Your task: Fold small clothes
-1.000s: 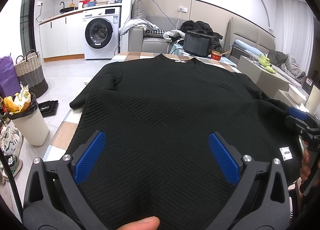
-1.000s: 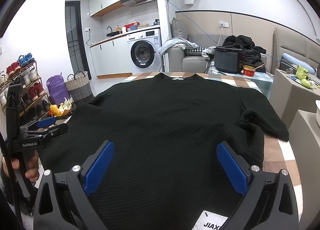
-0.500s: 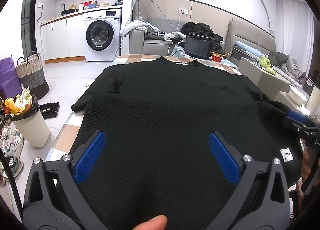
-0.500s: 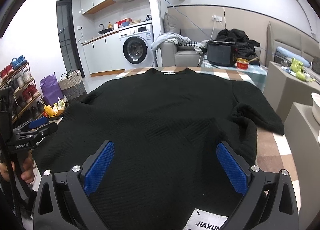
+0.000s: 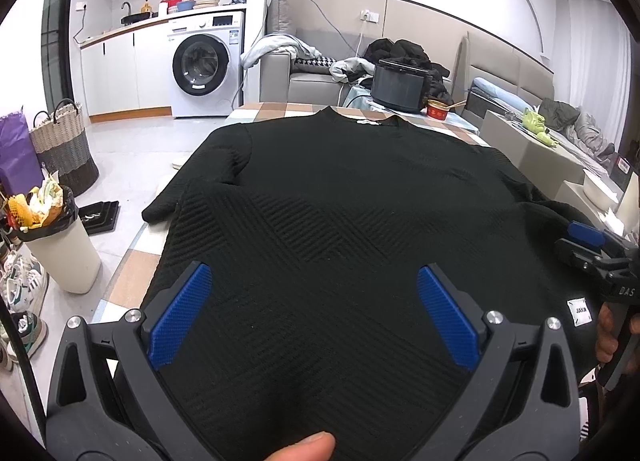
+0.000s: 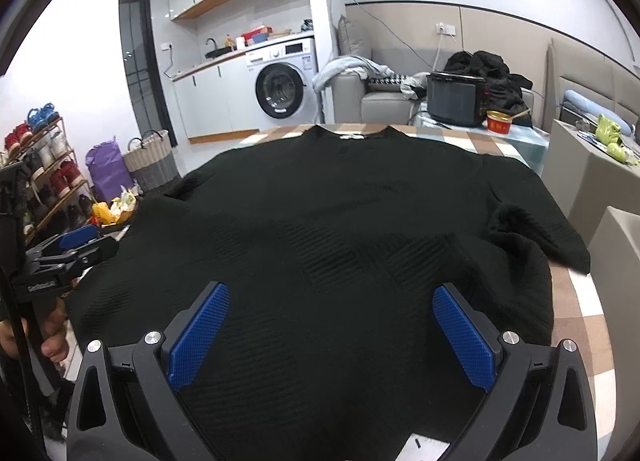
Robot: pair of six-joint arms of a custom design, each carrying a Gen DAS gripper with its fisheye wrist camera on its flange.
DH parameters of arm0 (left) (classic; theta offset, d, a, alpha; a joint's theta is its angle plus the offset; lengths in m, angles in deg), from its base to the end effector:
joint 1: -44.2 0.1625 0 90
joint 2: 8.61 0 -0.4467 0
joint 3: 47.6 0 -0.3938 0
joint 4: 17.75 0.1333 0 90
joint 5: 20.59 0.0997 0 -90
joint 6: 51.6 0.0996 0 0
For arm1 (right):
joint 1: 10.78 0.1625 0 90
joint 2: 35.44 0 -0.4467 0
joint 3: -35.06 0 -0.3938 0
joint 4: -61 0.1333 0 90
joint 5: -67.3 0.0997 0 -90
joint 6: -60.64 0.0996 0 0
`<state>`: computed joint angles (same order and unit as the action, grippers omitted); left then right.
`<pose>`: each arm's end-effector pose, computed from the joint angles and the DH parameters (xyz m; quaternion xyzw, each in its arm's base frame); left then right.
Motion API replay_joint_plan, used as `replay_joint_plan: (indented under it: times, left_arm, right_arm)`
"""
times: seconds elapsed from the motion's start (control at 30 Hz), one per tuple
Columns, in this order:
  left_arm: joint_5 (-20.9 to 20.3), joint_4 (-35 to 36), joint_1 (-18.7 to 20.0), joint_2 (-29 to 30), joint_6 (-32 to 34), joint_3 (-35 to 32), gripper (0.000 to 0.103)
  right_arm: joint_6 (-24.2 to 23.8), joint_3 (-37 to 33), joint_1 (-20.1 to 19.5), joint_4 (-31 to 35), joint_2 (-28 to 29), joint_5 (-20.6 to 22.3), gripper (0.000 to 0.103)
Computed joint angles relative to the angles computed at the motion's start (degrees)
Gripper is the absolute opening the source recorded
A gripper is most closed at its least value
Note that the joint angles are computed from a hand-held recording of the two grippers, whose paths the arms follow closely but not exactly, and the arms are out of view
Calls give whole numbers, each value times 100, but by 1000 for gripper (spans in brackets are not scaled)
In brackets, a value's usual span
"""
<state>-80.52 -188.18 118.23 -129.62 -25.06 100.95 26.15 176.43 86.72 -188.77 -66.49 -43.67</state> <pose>0.1079 -0.2888 0.3908 0.2058 0.8478 -0.4069 0.2709 0.1466 -0.3654 0.0389 0.2489 -0.8611 0.3614 0.2567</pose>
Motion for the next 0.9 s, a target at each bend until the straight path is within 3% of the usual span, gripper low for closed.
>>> replay_joint_plan:
  times: [0.27, 0.6, 0.77, 0.9]
  left_arm:
    - [-180, -260, 228, 452, 85, -300, 103]
    - [-162, -268, 302, 1080, -45, -830, 103]
    - [-243, -69, 318, 1432, -201, -1221, 103]
    - [-364, -39, 350, 1752, -223, -1512, 102]
  right_arm:
    - [166, -144, 74, 161, -236, -289, 103]
    - [1353, -7, -563, 1488, -1514, 63, 102]
    - [1910, 82, -915, 1773, -2140, 333, 91]
    - [2346, -10, -1131, 1955, -2499, 105, 91]
